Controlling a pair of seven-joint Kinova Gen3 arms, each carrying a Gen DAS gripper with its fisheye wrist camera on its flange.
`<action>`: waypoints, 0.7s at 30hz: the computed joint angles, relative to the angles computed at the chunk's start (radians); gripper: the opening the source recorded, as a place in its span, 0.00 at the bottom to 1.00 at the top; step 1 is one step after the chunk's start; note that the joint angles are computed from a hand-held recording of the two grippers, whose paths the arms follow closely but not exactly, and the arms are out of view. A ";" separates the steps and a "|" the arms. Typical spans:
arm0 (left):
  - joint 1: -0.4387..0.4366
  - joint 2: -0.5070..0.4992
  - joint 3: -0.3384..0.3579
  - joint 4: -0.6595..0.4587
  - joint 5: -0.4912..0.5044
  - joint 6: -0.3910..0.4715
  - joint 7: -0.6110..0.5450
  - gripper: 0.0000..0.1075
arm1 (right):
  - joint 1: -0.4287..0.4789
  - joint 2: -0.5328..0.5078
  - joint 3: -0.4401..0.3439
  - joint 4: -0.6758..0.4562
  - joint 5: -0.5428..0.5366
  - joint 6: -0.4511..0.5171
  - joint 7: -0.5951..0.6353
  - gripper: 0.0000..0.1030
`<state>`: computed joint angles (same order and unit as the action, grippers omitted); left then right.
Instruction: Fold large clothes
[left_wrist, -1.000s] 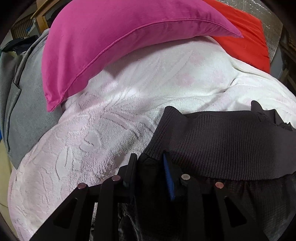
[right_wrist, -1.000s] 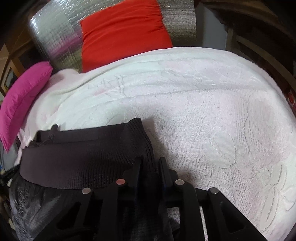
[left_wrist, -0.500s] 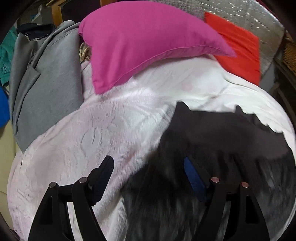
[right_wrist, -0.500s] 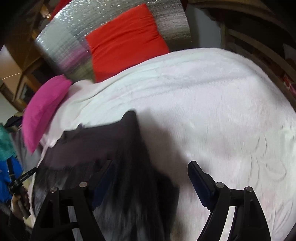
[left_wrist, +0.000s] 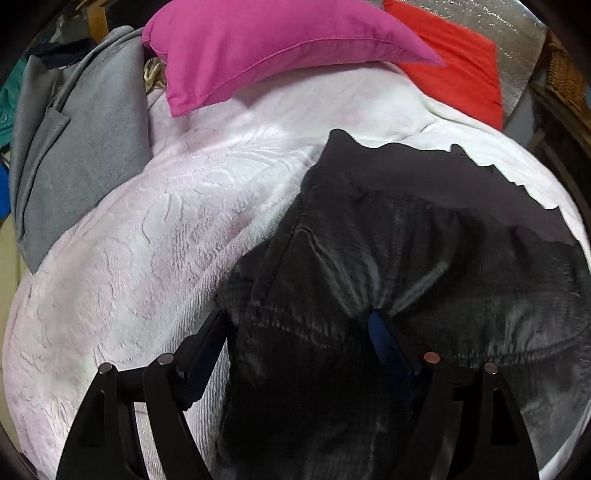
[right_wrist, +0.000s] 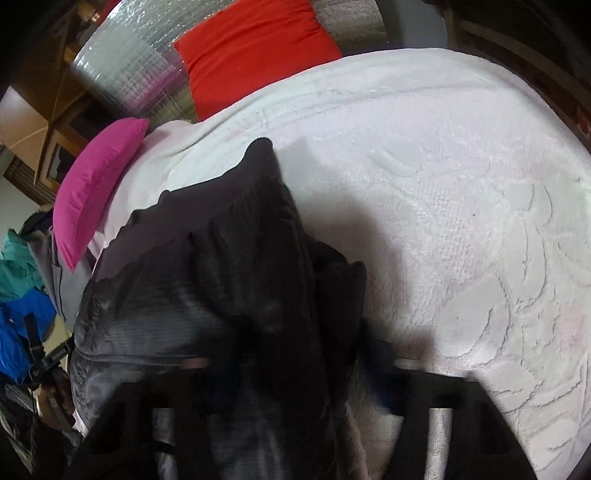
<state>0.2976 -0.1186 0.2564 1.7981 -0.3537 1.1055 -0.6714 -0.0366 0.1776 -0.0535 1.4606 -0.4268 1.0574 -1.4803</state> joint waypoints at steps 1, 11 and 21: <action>0.000 0.008 0.006 0.001 -0.012 -0.001 0.011 0.72 | -0.015 -0.002 -0.001 -0.003 0.027 -0.007 -0.015 0.38; 0.031 -0.020 0.037 -0.022 -0.061 0.080 0.115 0.72 | -0.102 -0.102 -0.002 0.011 0.217 -0.045 -0.207 0.62; 0.072 -0.111 0.229 -0.071 -0.166 0.187 0.270 0.72 | -0.224 -0.285 -0.114 0.109 0.417 -0.138 -0.340 0.68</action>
<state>0.3696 -0.2292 0.4850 1.7266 -0.5198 1.2921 -0.4018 -0.2604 -0.1070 -0.1677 1.5693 -0.0103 0.9192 -1.8205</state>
